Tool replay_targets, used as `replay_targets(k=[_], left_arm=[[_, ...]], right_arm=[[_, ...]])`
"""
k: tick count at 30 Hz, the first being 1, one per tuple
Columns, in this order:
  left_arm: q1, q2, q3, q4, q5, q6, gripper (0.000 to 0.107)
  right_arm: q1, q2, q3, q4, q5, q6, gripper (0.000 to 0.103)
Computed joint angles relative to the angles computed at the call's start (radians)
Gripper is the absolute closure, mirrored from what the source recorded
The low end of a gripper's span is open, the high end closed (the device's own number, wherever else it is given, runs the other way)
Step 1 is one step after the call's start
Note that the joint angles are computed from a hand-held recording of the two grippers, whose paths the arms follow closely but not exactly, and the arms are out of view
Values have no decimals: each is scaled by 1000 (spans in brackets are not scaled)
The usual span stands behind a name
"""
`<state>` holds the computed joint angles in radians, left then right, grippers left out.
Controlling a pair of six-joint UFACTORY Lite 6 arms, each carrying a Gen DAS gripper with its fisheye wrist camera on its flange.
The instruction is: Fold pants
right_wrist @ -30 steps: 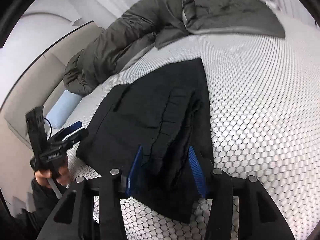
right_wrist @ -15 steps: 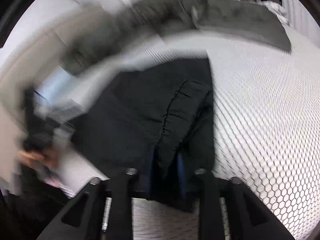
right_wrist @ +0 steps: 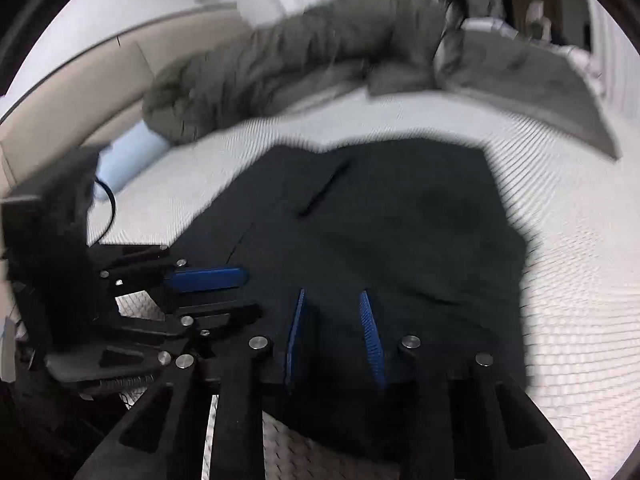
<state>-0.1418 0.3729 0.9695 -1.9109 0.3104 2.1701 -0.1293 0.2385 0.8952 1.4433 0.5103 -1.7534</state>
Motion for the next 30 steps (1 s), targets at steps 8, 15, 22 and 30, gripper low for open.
replay_targets(k=[8, 15, 22, 30], left_arm=[[198, -40, -55, 136, 83, -36, 100], [299, -93, -66, 162, 155, -69, 98], [113, 162, 267, 425, 32, -433, 95], [210, 150, 216, 347, 33, -310, 95]], right_arm=[[-39, -15, -39, 28, -151, -164, 82], [-126, -64, -41, 0, -8, -133, 76], [140, 87, 125, 16, -134, 16, 73], [56, 129, 151, -118, -305, 63, 76]])
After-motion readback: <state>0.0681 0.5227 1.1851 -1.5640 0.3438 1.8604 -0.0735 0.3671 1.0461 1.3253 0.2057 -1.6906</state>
